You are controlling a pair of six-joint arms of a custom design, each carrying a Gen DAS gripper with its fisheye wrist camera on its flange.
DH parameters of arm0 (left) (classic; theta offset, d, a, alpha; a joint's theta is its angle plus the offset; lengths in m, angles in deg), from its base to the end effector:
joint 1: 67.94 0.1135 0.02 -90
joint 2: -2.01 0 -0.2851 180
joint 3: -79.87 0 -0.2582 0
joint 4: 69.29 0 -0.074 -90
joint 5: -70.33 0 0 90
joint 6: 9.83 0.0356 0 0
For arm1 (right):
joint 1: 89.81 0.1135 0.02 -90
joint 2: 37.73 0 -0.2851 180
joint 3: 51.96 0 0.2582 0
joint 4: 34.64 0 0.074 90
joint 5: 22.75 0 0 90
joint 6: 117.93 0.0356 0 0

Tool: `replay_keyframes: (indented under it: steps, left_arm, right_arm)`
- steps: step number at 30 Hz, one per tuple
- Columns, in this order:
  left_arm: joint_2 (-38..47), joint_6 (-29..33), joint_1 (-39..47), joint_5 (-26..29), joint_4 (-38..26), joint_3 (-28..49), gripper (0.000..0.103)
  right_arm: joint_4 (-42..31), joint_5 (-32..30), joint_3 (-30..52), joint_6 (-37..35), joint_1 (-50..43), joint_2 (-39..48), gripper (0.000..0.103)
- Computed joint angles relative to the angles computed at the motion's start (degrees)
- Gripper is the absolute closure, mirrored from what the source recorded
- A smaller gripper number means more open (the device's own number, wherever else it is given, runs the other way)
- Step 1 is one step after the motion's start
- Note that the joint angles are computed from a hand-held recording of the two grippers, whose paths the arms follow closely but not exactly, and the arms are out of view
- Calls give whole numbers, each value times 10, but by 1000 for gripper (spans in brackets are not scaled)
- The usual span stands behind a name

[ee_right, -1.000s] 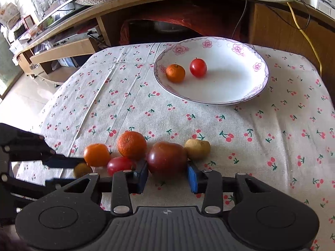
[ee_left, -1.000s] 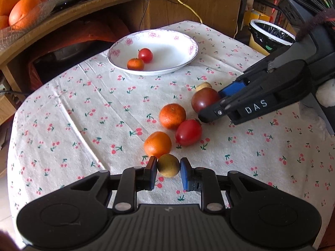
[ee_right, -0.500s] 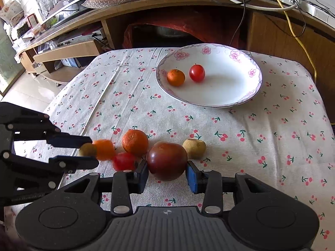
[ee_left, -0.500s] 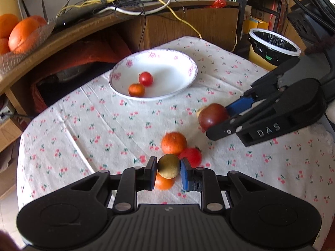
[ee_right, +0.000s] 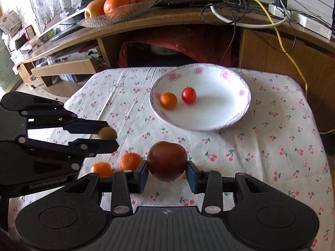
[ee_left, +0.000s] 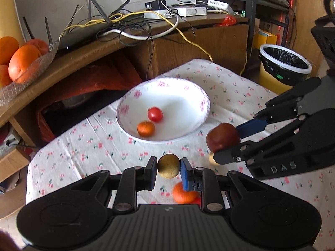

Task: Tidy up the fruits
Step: 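Carry both fruits into the white bowl and open both tools to release them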

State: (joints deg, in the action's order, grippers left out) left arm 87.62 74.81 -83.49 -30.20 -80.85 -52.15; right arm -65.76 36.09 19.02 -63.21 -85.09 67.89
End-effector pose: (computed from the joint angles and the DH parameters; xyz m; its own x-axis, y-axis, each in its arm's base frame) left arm 0.2656 -0.0672 0.1576 -0.7399 0.1105 -0.6636 0.0797 0.9939 0.0767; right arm 0.3494 0.0473 0.1461 -0.5789 -0.5437 -0.6077 -0.7552 0.6386 0.1480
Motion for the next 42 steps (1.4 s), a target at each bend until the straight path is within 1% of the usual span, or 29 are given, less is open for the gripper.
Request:
replay_keyframes:
  steps: [11,25,42]
  left_arm:
    - [62,7,4,-5,22,49,71]
    - [128,-5,40,12,55,92,71]
    - [181,-18,63,22,79,110,71]
  right_arm:
    - [30,4,27,36,0,13,69]
    - [82,34,62,83,25,48,68]
    - [84,44,107,80,38,96,68]
